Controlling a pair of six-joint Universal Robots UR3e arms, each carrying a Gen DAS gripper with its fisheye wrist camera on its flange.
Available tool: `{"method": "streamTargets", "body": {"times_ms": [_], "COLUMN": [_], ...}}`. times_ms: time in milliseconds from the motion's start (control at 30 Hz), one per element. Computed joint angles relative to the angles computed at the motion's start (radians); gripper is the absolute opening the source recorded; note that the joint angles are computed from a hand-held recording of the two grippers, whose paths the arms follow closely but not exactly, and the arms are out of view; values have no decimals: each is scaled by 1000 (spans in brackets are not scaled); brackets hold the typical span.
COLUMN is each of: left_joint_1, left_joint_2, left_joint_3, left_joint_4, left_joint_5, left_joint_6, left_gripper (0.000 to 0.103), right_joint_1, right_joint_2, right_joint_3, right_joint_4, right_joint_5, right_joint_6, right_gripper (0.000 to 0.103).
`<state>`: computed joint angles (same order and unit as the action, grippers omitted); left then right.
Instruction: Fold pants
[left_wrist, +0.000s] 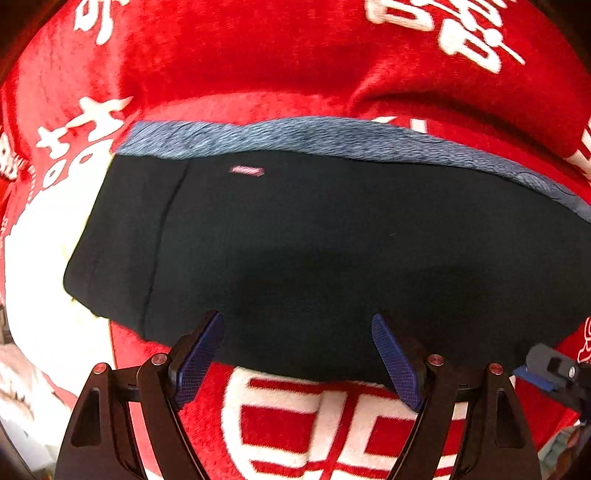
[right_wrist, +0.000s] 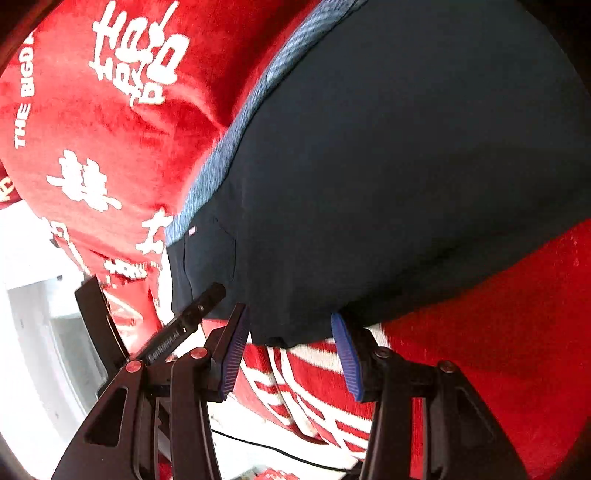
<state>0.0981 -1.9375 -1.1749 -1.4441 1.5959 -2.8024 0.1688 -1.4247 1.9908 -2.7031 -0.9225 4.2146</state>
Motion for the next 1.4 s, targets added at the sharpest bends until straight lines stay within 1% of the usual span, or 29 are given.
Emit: {"method": "streamTargets", "body": {"times_ms": [67,133,167,200,233,300,367,433,467,500,533,567,600,633,667,700,733,800,933,1033,1100,1133,1167,1200,1233,1300,1367,1400], "left_joint_1": [-20,-27,-38,-54,-69,-77,-84,-100,-101,-91,-89,-88,-88,-91,-95,-103,-114,-126,-158,-224,-264,-271,-277,-269,-264,-255,-247,-252], "left_joint_2": [-15,-56,-74,-87,-97,-77,-16,46,81,122,136,139,137,128,117,101,64,27,-30,-94,-92,-64,-43,-37,-51,-103,-166,-227], "left_joint_3": [12,33,46,55,69,58,-20,-137,-204,-265,-285,-286,-281,-264,-242,-205,-151,-66,47,115,78,17,-27,-28,12,134,244,342], "left_joint_4": [11,37,43,43,27,5,16,63,106,156,167,166,161,146,130,100,76,28,-1,-5,32,78,127,125,78,-23,-39,-54], "left_joint_5": [-17,-41,-50,-47,-43,-68,-77,-42,-34,-47,-49,-51,-52,-48,-43,-32,-21,-15,-35,-10,14,27,39,41,35,33,29,37], "left_joint_6": [5,24,35,42,51,81,120,150,148,137,134,131,128,121,117,111,108,87,41,-2,-11,-11,-14,-10,-15,-39,-64,-88], "left_gripper": [83,83,83,83,83,83,83,83,83,83,83,83,83,83,83,83,83,83,83,83,83,84,86,87,87,87,87,87], "right_joint_1": [-19,-25,-29,-23,-17,-1,27,61,70,71,67,62,60,51,40,28,12,-19,-128,-215,-240,-243,-248,-289,-315,-342,-385,-403], "right_joint_2": [-8,23,36,37,37,-6,-46,-48,-38,-40,-56,-66,-77,-101,-123,-150,-195,-287,-398,-377,-329,-313,-309,-348,-379,-417,-454,-455], "right_joint_3": [32,30,19,-25,-64,-109,-160,-191,-187,-153,-107,-90,-85,-71,-73,-82,-87,-124,-196,-229,-251,-247,-231,-182,-159,-165,-169,-177], "right_joint_4": [-52,-97,-95,-17,47,133,260,348,357,328,273,260,265,283,330,390,467,626,850,903,917,918,911,894,898,952,987,990], "right_joint_5": [-7,-16,-17,-45,-64,-101,-152,-200,-208,-207,-204,-198,-197,-190,-177,-170,-179,-247,-374,-416,-463,-492,-503,-471,-451,-457,-433,-420], "right_joint_6": [41,89,104,86,54,-10,-89,-141,-145,-140,-126,-125,-128,-142,-163,-187,-220,-298,-449,-563,-645,-677,-701,-740,-758,-757,-760,-768], "right_gripper": [50,49,32,10,10,10,10,10,10,9,9,9,13,15,20,28,31,31,31,31,31,31,26,25,25,25,26,26]}}
